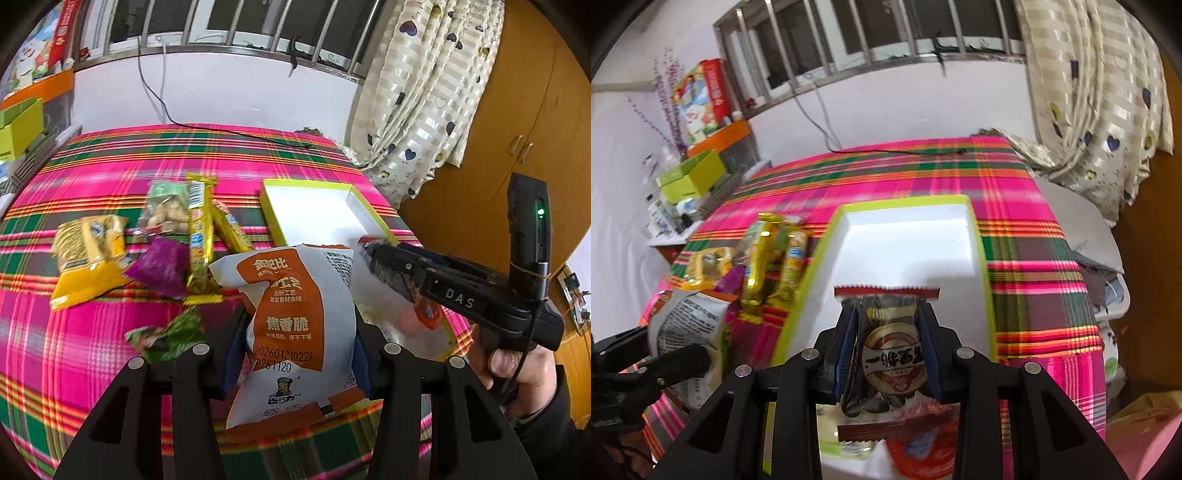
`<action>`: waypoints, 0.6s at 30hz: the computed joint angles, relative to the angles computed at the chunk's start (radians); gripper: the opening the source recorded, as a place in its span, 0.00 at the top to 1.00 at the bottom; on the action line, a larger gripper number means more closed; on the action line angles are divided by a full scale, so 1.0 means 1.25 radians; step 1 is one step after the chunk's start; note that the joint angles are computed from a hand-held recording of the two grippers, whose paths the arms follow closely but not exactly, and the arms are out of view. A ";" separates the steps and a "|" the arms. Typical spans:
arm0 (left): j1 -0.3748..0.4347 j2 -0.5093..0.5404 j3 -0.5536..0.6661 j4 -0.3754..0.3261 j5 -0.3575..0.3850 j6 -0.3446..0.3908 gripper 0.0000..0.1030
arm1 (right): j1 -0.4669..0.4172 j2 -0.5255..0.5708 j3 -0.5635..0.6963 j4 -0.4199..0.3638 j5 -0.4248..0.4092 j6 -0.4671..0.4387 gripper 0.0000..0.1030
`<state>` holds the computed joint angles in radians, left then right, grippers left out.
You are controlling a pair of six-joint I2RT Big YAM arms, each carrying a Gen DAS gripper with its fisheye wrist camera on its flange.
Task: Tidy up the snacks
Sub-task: 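Carry the chip bag and cookie packet over the white box with both grippers, then lower the chip bag and cookie packet into the box and open both grippers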
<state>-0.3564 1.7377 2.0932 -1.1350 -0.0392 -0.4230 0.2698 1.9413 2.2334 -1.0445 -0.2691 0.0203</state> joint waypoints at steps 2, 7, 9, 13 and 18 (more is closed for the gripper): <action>0.001 0.018 0.023 -0.009 0.009 0.004 0.52 | -0.005 0.010 0.012 -0.009 0.001 0.007 0.70; 0.001 0.070 0.089 -0.039 0.034 0.017 0.52 | -0.016 0.025 0.031 -0.019 0.001 0.011 0.69; 0.001 0.092 0.117 -0.052 0.045 0.021 0.52 | -0.019 0.029 0.037 -0.025 0.000 0.010 0.69; -0.002 0.140 0.182 -0.080 0.061 0.028 0.52 | -0.028 0.012 0.015 -0.005 -0.009 0.017 0.69; -0.007 0.208 0.286 -0.132 0.084 0.035 0.52 | -0.037 -0.002 -0.006 0.004 -0.018 0.022 0.69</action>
